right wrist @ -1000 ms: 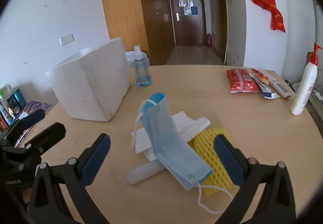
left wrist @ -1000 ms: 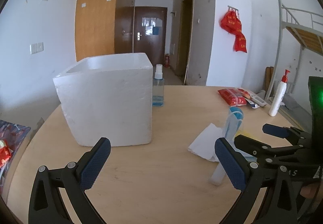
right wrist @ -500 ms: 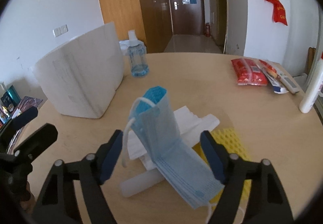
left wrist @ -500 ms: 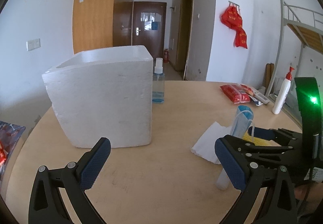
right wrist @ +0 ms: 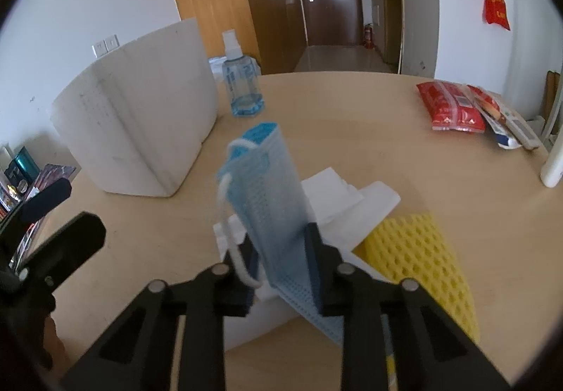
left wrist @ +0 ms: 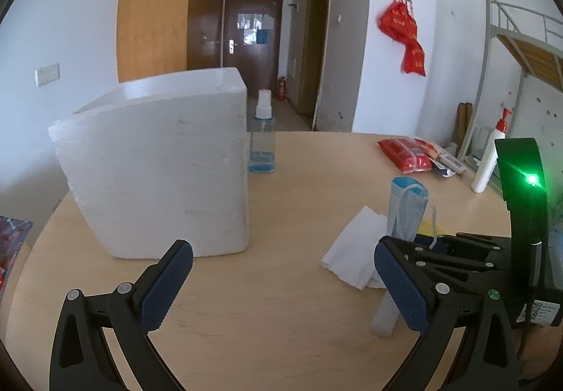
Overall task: Organize soft objects
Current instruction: 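Lift the blue mask with the right tool while the left tool approaches the yellow net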
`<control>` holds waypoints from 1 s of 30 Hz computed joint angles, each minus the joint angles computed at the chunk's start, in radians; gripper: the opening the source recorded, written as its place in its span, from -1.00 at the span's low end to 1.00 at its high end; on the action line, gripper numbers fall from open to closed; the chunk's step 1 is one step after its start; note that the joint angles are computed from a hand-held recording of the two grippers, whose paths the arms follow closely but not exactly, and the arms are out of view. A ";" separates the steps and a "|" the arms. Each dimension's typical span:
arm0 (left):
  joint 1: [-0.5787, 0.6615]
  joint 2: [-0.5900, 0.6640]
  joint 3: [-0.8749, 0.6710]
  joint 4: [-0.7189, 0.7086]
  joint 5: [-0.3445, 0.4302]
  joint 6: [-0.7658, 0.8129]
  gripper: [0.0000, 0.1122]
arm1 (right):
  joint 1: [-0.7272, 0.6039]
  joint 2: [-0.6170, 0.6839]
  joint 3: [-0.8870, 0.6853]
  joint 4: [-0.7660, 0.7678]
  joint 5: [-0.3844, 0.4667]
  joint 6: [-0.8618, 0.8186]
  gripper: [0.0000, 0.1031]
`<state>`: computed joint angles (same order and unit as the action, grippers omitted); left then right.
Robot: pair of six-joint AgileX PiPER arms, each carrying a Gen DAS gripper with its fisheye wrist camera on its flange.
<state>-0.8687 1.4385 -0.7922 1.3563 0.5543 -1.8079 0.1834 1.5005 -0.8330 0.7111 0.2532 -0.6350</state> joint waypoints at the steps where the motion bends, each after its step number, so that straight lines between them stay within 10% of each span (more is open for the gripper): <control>1: 0.006 0.003 -0.003 -0.006 -0.012 0.007 0.83 | -0.002 0.002 -0.002 -0.003 0.005 -0.003 -0.72; 30: -0.045 0.081 -0.110 -0.090 -0.020 0.122 0.83 | -0.216 -0.172 0.068 0.374 0.141 -0.411 -0.75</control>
<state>-0.9135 1.5194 -0.9025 1.2661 0.5340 -1.6856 -0.0329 1.3287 -0.7646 1.0850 0.3937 -1.0464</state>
